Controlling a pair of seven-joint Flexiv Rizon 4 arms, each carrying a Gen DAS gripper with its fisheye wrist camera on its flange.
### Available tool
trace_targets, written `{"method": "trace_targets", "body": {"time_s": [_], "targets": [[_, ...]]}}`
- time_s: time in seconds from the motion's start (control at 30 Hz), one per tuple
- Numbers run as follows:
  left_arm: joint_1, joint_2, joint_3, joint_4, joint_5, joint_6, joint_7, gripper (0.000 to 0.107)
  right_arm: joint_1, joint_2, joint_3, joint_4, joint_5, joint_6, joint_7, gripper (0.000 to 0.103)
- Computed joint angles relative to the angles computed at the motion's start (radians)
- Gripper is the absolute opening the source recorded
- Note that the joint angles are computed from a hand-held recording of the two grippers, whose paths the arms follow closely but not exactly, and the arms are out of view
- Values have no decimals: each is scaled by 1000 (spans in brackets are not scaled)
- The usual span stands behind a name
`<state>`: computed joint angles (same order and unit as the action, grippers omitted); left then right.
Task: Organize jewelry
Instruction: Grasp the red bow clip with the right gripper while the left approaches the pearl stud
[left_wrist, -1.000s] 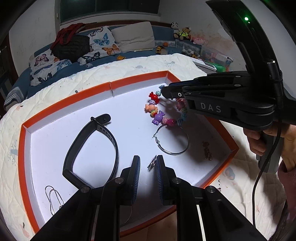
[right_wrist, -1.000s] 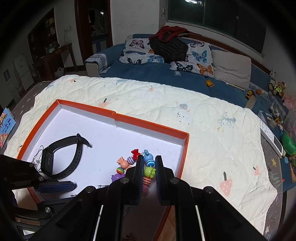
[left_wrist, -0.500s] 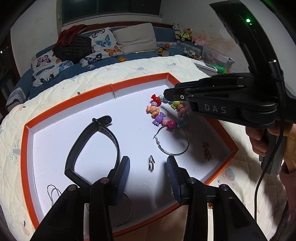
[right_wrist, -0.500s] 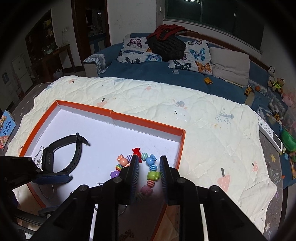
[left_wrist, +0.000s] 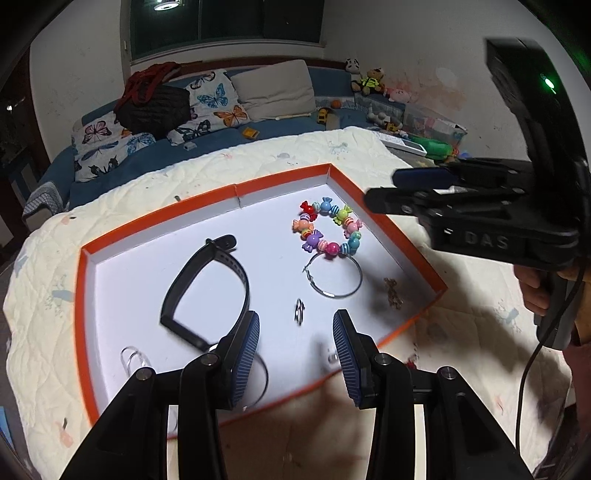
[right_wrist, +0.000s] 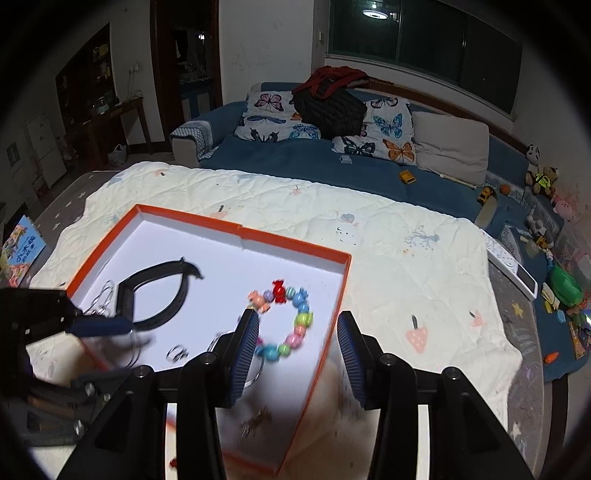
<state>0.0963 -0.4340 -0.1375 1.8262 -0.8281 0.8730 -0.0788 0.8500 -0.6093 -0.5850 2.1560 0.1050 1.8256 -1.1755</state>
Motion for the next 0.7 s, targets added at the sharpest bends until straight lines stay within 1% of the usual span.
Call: {"method": "trace_targets", "body": {"time_s": [0.07, 0.17, 0.23, 0.37, 0.4, 0.5, 0.53, 0.57, 0.63, 0.7], "targets": [[8, 21, 6, 21, -9, -3, 11, 45, 16, 5, -11, 13, 5, 8, -3, 49], [17, 54, 16, 60, -34, -1, 46, 45, 89, 16, -57, 61, 40, 34, -18, 49], [19, 72, 26, 81, -46, -1, 63, 45, 113, 31, -54, 93, 66, 58, -30, 49], [28, 110, 50, 128, -72, -16, 109, 45, 133, 49, -22, 131, 114, 87, -57, 49], [28, 117, 58, 139, -75, -16, 117, 45, 138, 55, 2, 150, 123, 96, -64, 49], [29, 131, 74, 163, -83, -17, 133, 45, 139, 54, 31, 160, 145, 104, -79, 49], [33, 136, 81, 172, -83, -22, 136, 45, 133, 52, 48, 162, 151, 108, -82, 49], [36, 137, 86, 174, -83, -26, 139, 45, 114, 47, 87, 168, 146, 116, -77, 49], [40, 141, 95, 184, -80, -29, 144, 45, 105, 45, 107, 166, 158, 116, -88, 49], [45, 141, 104, 191, -75, -30, 144, 45, 84, 39, 144, 164, 159, 113, -86, 49]]}}
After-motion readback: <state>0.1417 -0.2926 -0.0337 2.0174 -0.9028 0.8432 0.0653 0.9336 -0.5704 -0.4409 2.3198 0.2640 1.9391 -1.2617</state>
